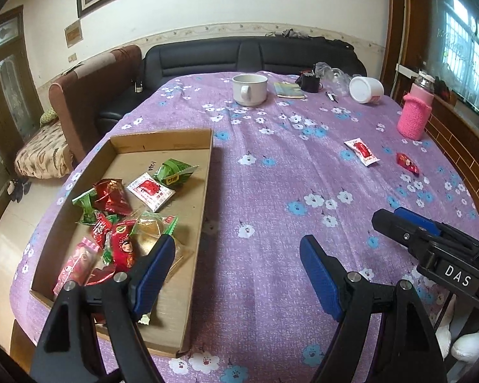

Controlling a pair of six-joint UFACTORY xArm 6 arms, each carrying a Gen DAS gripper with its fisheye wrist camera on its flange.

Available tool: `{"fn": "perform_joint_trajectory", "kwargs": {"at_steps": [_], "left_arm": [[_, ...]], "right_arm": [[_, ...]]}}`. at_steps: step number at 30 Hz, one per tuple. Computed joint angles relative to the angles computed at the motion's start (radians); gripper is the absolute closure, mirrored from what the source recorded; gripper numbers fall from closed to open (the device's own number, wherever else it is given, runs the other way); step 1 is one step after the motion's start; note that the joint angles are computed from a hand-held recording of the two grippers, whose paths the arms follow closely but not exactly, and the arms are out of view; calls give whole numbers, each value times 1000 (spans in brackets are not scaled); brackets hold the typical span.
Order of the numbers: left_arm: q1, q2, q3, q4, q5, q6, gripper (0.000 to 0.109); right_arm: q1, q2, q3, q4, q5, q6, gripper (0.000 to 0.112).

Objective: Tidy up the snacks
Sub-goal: 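Grasp the red gold-logo candy with the right gripper while the left grasps the white-red sachet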

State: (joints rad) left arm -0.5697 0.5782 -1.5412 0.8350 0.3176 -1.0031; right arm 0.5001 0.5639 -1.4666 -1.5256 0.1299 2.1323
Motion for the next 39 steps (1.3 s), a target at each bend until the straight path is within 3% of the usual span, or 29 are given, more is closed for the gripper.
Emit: {"fn": "perform_joint_trajectory", "kwargs": {"at_steps": [27, 32, 36, 39], "left_arm": [[-10, 37, -19, -154, 6, 131, 28], [-11, 40, 12, -422, -73, 357, 28], [-23, 44, 29, -626, -130, 522, 28], [-44, 59, 15, -818, -147, 682, 28]], "right_arm": [[-10, 11, 13, 101, -17, -91, 57], [-56, -77, 111, -18, 16, 29, 57], [-126, -193, 245, 31, 121, -19, 57], [-196, -232, 288, 88, 142, -69, 53]]}}
